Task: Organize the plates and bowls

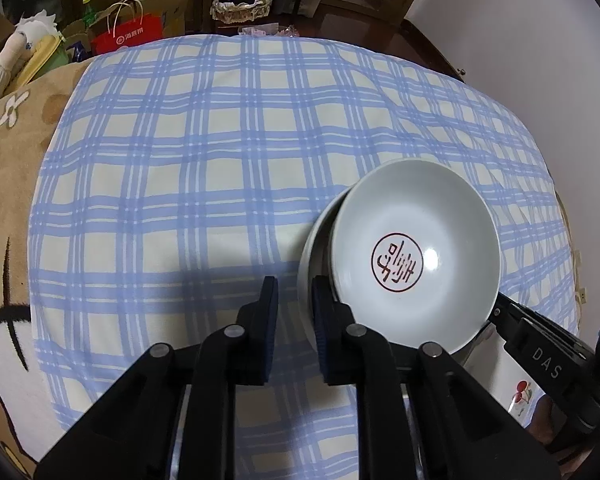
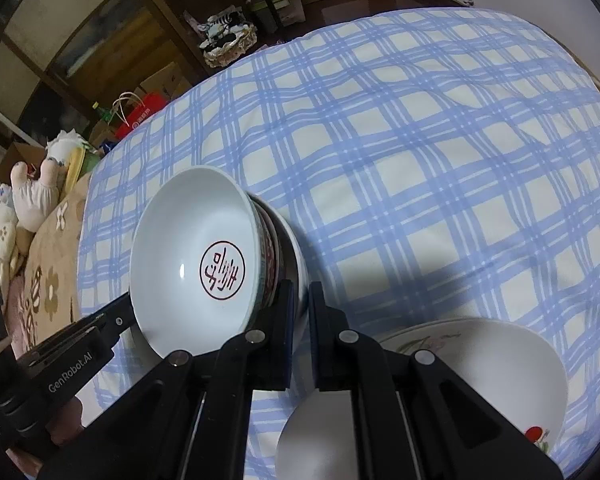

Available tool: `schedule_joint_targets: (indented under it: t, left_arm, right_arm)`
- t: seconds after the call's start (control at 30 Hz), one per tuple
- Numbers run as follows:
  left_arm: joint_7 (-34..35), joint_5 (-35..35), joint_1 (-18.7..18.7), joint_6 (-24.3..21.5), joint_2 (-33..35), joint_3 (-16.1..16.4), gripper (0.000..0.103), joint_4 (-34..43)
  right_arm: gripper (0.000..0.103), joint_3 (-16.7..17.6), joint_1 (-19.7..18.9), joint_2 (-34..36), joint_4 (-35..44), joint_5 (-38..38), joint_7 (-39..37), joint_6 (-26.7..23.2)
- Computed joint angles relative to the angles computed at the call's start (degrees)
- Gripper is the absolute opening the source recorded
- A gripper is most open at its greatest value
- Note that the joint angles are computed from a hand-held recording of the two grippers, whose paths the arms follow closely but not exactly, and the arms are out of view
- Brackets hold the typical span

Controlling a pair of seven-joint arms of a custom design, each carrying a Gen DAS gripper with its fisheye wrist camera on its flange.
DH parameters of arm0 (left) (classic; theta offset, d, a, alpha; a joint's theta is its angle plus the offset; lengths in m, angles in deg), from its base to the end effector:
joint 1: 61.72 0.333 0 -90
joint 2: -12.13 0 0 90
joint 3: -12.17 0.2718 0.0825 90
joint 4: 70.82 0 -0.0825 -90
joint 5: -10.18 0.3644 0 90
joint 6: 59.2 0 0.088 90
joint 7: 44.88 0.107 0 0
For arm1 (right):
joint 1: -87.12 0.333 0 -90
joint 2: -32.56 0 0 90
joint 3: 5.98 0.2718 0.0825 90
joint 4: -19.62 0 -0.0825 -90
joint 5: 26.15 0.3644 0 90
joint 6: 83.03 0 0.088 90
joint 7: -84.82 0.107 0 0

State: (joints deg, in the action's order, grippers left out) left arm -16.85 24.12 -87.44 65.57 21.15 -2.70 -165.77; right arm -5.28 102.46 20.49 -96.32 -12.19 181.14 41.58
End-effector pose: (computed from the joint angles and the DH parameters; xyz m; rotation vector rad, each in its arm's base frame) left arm 0.4806 -0.3876 0.5156 -2.3537 1.7686 -0.5757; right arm 0.4950 0.1523 0.5409 -1.9870 1.8567 -0.0236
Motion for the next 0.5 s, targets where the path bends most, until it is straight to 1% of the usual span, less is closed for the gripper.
schedule_joint_targets:
  t: [0.03, 0.13, 0.2, 0.27, 0.33, 0.4, 0.5]
  left_arm:
    - [0.12, 0.29, -0.11, -0.18, 0.23, -0.03, 0.010, 0.29]
    - [-0.17, 2.32, -0.96, -1.70, 1.27, 0.00, 0.006, 1.92]
    - [0.84, 2.95, -1.28, -2.27, 1.68, 0.02, 0.006, 2.63]
    - [2.17, 3.06, -1.29, -1.91, 1.62, 0.10, 0.006, 2.64]
    - [2.03, 1.47, -0.75, -0.72, 0.99, 0.28, 0.006, 1.59]
    - [1.92, 0.05, -0.17, 0.61, 0.16, 0.32, 0.005, 0.23]
    - [1.93, -0.05, -0.02, 0.34, -0.08, 0.18, 0.005, 0.16]
  right_arm:
    - [0.008, 0.04, 0.01, 0.06, 0.12, -0.18, -0.18, -0.18]
    - [0.008, 0.32, -0.03, 1.07, 1.90, -1.52, -0.38, -2.31]
    - [0.008, 0.75, -0.06, 1.71, 3.06, -3.06, -0.12, -3.60]
    - [0.008, 1.43, 0.00, 2.31, 4.31, -5.69, 0.18, -4.98]
    - [0.008, 1.79, 0.16, 2.55, 4.97, -7.19, 0.17, -5.55]
    - [0.008, 1.74, 0.28, 2.69, 5.46, -7.42, -0.47, -5.84]
    - [0.008, 1.63, 0.29, 3.01, 6.33, -7.27, -0.94, -6.49]
